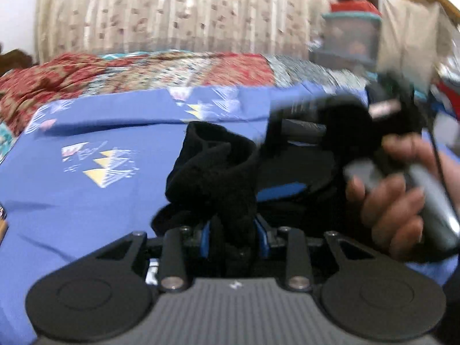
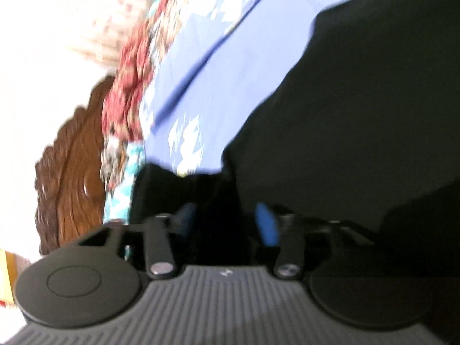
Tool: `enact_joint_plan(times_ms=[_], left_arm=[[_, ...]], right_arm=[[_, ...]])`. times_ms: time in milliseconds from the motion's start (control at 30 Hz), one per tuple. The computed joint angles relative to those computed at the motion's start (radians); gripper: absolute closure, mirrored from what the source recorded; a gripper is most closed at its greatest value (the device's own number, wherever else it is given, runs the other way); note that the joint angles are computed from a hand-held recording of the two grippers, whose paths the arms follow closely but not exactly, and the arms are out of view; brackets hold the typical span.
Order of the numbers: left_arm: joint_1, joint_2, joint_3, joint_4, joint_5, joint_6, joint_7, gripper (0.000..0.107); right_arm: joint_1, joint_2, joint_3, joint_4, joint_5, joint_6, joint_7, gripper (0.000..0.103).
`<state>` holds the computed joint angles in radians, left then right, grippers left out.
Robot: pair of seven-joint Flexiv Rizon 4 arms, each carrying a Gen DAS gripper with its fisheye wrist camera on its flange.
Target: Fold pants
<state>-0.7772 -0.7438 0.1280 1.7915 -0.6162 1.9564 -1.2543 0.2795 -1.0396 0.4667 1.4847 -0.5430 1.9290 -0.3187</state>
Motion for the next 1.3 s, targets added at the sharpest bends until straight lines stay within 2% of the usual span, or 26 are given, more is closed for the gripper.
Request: enact_joint_plan(times_ms=[33,100,167,233,333,367,400,433,467,533,600,700,767,833,933,1000,1100,1133,1167,1200,1233,1267,1300], left_arm=[[-0.016,-0.003,0.016,-0.008,-0.007,-0.024,0.015,0.077],[-0.027,-0.004,0.028,-0.016,0.003,-0.063,0.025,0.075],[-0.034,-0.003,0.04,-0.021,0.026,-0.096,0.02,0.073],[-0.044,-0.002,0.057,-0.024,0.055,-0.119,0.008,0.07],[0.011,0.026,-0.002,0.003,0.14,-0.111,-0.008,0.059],[0.036,0.036,-0.028,0.013,0.173,-0.101,-0.01,0.056],[0.057,0.046,-0.048,0.024,0.202,-0.09,-0.012,0.055],[0.103,0.063,-0.096,0.049,0.246,-0.065,-0.014,0.051],[0.147,0.078,-0.142,0.077,0.285,-0.04,-0.021,0.048],[0.226,0.106,-0.215,0.129,0.347,0.005,-0.049,0.047],[0.285,0.128,-0.258,0.164,0.369,0.035,-0.101,0.047],[0.413,0.143,-0.362,0.191,0.392,0.054,-0.25,0.047],[0.528,0.134,-0.464,0.191,0.434,0.05,-0.37,0.05],[0.566,0.119,-0.494,0.169,0.442,0.029,-0.439,0.054],[0.54,0.094,-0.464,0.096,0.443,-0.046,-0.469,0.065],[0.478,0.072,-0.405,0.029,0.429,-0.119,-0.455,0.07],[0.393,0.026,-0.328,-0.084,0.408,-0.26,-0.42,0.073],[0.334,0.013,-0.264,-0.124,0.399,-0.317,-0.418,0.073],[0.274,-0.003,-0.183,-0.177,0.453,-0.388,-0.471,0.073],[0.211,-0.021,-0.101,-0.222,0.483,-0.444,-0.501,0.073],[0.145,-0.035,-0.029,-0.237,0.448,-0.465,-0.481,0.073],[0.098,-0.053,0.031,-0.265,0.469,-0.497,-0.504,0.073],[0.067,-0.063,0.074,-0.284,0.496,-0.516,-0.528,0.073]], right_arm=[[0.005,0.009,-0.016,0.022,0.032,0.048,0.003,0.026],[-0.002,0.01,-0.019,0.047,0.046,0.106,0.028,0.021],[-0.029,-0.011,0.008,0.043,-0.01,0.125,0.064,0.014],[-0.061,-0.034,0.045,0.025,-0.117,0.08,0.097,0.014],[-0.14,-0.094,0.163,-0.019,-0.318,-0.059,0.113,0.014],[-0.14,-0.092,0.174,-0.026,-0.324,-0.105,0.083,0.015],[-0.127,-0.082,0.161,-0.03,-0.322,-0.133,0.062,0.02],[-0.118,-0.074,0.151,-0.033,-0.322,-0.159,0.04,0.041],[-0.103,-0.055,0.126,-0.031,-0.314,-0.187,0.026,0.067],[-0.107,-0.041,0.12,-0.021,-0.316,-0.216,-0.023,0.073],[-0.085,-0.015,0.059,0.004,-0.283,-0.144,-0.043,0.074],[0.051,0.069,-0.16,0.04,-0.167,-0.025,-0.103,0.075],[0.123,0.09,-0.258,0.035,-0.099,0.005,-0.159,0.075],[0.181,0.12,-0.345,0.065,-0.031,0.02,-0.214,0.075],[0.302,0.136,-0.501,0.075,0.098,-0.011,-0.271,0.074],[0.363,0.143,-0.581,0.089,0.171,-0.04,-0.292,0.074],[0.405,0.137,-0.633,0.084,0.241,-0.072,-0.307,0.069],[0.437,0.135,-0.679,0.095,0.253,-0.067,-0.288,0.06],[0.497,0.137,-0.757,0.114,0.283,-0.072,-0.267,0.047],[0.567,0.132,-0.839,0.124,0.359,-0.096,-0.284,0.039],[0.637,0.122,-0.92,0.13,0.437,-0.119,-0.296,0.032],[0.701,0.107,-1.001,0.142,0.509,-0.129,-0.293,0.032],[0.738,0.097,-1.048,0.153,0.543,-0.121,-0.273,0.032]])
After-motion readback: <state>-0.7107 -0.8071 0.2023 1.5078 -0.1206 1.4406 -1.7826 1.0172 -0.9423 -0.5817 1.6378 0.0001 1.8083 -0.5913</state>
